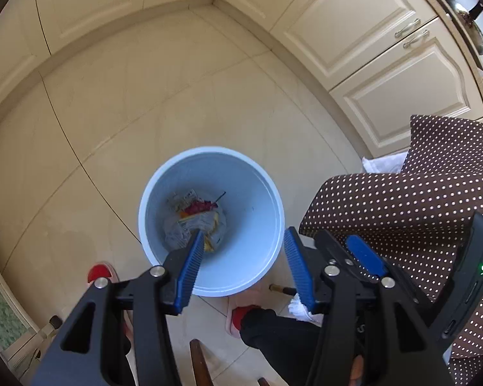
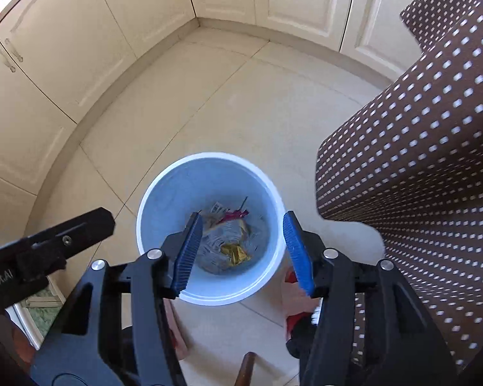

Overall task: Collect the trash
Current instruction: 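Carry the chip bag and flower over the bin and open both tools, then swing both tools back toward the table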

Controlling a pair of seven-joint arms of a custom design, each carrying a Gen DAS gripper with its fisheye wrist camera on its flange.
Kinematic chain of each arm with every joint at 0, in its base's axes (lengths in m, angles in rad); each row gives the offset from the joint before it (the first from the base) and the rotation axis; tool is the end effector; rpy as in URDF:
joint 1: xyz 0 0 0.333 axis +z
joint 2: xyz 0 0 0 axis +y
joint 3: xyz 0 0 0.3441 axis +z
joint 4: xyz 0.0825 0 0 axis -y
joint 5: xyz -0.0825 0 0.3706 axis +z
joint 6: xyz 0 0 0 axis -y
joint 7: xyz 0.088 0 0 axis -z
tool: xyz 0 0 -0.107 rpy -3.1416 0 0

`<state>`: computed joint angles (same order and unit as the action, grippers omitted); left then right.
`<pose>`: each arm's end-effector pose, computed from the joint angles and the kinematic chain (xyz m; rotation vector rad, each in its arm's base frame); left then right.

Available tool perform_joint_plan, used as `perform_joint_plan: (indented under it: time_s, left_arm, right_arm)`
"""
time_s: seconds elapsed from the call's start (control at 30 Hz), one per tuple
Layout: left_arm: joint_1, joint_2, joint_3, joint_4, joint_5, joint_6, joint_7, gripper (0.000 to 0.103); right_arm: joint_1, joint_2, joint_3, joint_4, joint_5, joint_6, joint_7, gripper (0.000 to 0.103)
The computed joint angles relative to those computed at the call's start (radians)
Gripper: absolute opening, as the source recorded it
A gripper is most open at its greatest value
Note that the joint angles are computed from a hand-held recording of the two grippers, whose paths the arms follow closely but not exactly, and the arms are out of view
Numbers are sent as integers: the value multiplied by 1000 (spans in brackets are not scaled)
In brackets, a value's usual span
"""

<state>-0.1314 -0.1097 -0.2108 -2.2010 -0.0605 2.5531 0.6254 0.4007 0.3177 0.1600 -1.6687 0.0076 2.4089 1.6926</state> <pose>0.5019 -0.1816 0.5134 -2.6978 1.3522 -0.7037 0.5845 0.3509 0.5008 -2.2852 1.4892 -0.1867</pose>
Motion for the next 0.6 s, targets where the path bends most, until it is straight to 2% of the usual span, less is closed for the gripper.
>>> perform_joint_plan:
  time_s: [0.23,0.3,0.5,0.6]
  left_arm:
    - [15,-64,-48,41,183,-79,-121,51]
    - [15,-80,-73,85,258,-133,-163,51]
    - [-12,-98,-128,236,404,-230,-219,51]
    - [-40,-64,-158,358,480,-282,-228,56]
  right_arm:
    - [-22,-123,-6,-59,11,61,-39,52]
    - [-34,-176,-7,-81,38,81,-71,52]
    - [-54,-340,-39,-148,120,161,-190,52]
    - [-59,-438,-76,-186,163,202,-243,52]
